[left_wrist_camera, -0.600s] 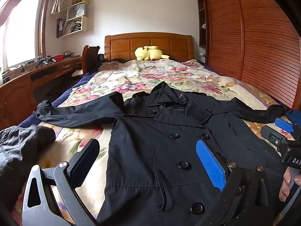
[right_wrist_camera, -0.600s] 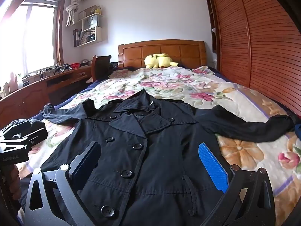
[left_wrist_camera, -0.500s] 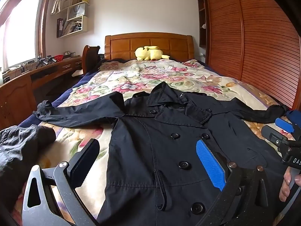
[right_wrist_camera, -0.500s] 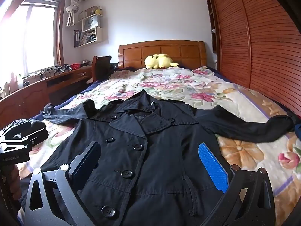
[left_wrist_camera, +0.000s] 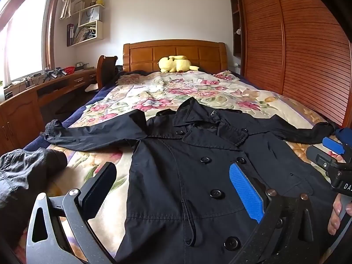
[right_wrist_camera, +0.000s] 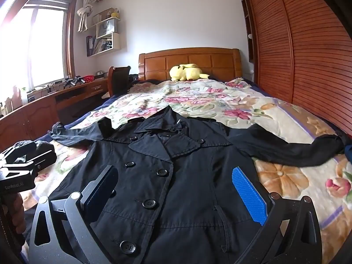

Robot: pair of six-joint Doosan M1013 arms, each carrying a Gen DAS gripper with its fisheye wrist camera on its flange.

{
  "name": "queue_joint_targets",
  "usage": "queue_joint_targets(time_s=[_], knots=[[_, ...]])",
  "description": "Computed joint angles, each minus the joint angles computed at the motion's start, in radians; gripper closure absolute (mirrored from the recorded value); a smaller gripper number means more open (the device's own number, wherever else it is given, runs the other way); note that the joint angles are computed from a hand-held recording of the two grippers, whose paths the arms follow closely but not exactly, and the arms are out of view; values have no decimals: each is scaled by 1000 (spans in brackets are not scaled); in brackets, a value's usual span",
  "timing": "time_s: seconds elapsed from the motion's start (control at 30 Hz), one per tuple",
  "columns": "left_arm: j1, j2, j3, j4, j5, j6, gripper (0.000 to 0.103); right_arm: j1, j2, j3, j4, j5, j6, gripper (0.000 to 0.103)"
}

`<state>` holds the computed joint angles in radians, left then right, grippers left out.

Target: Fold large clothes

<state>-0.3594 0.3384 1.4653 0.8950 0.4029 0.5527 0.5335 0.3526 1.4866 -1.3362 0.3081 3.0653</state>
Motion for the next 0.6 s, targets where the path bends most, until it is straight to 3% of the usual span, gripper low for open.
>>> queue_joint_targets(time_s=[0.6], knots=[[-9, -7, 1, 20, 13, -15, 0, 0, -7, 15, -59, -9, 64, 0]])
